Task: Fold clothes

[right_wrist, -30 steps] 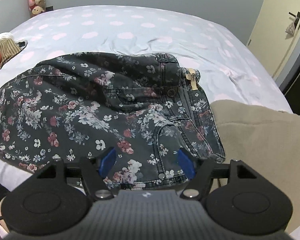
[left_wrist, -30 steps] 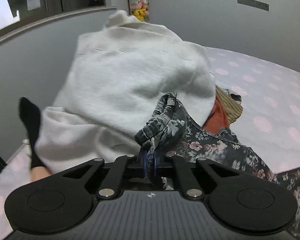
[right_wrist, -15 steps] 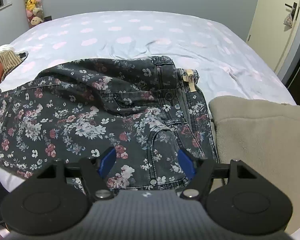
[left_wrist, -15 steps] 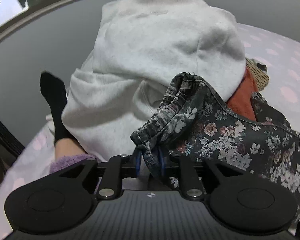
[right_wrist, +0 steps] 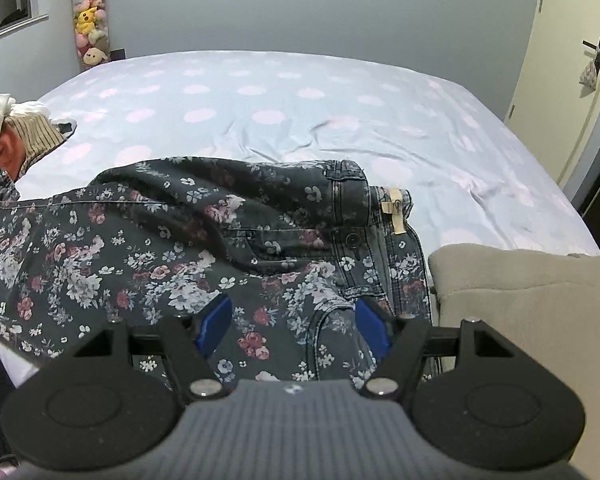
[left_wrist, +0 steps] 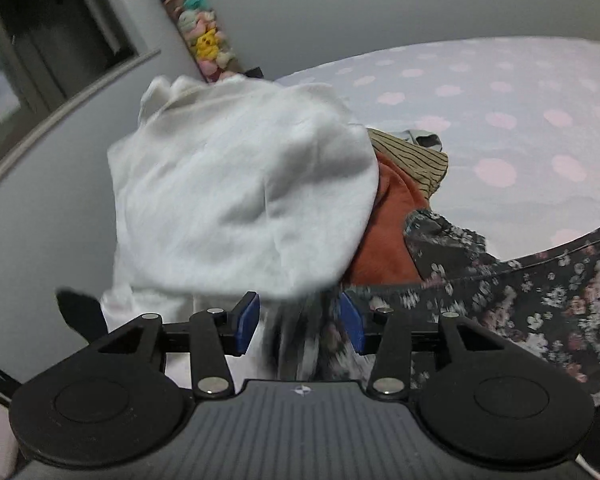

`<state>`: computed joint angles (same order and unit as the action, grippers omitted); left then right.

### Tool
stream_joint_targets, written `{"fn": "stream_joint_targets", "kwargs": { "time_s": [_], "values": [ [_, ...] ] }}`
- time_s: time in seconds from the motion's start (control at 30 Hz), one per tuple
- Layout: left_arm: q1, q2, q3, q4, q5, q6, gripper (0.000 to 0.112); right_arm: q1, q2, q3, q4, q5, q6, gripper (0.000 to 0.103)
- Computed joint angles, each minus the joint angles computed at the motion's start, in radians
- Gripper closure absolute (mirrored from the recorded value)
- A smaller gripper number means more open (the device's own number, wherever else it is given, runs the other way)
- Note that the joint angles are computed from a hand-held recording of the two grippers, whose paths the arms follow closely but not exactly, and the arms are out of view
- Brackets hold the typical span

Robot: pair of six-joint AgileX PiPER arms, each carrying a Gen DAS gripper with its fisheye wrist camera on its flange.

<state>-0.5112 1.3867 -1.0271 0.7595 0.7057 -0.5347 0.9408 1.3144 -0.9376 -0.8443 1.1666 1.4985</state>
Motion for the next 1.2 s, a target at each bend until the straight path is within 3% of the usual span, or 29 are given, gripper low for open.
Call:
{"fn": "stream_joint_targets", "kwargs": {
  "time_s": [0.17, 0.4, 0.6, 0.8, 0.9, 1.1, 1.2],
  "values": [
    [0.034, 0.090, -0.099, -0.126, -0.058, 0.131, 0.068, -0.042, -0.009, 0.016, 0.028, -0.041, -0.017, 0.029],
    [0.011, 0.316, -0.276, -0.276, -0.116, 0.345, 0.061, -0.207, -0.025, 0.018, 0.081, -0.188, -0.125, 0.029],
    [0.000, 0.569, -0.522, -0.321, -0.034, 0.439, 0.060, -0.483, -0.003, -0.074, 0.193, -0.318, -0.370, 0.026],
    [0.008, 0.758, -0.729, -0.365, 0.062, 0.501, 0.060, -0.792, 0.162, -0.291, 0.461, -0.423, -0.673, 0.025],
    [0.016, 0.820, -0.805, -0.411, 0.107, 0.512, 0.060, -0.904, 0.304, -0.444, 0.669, -0.419, -0.846, 0.025],
    [0.013, 0.903, -0.891, -0.405, 0.137, 0.474, 0.063, -0.980, 0.598, -0.756, 0.847, -0.261, -0.985, 0.029],
    [0.023, 0.915, -0.912, -0.445, 0.142, 0.469, 0.073, -0.997, 0.694, -0.855, 0.922, -0.170, -1.006, 0.049]
  ]
}}
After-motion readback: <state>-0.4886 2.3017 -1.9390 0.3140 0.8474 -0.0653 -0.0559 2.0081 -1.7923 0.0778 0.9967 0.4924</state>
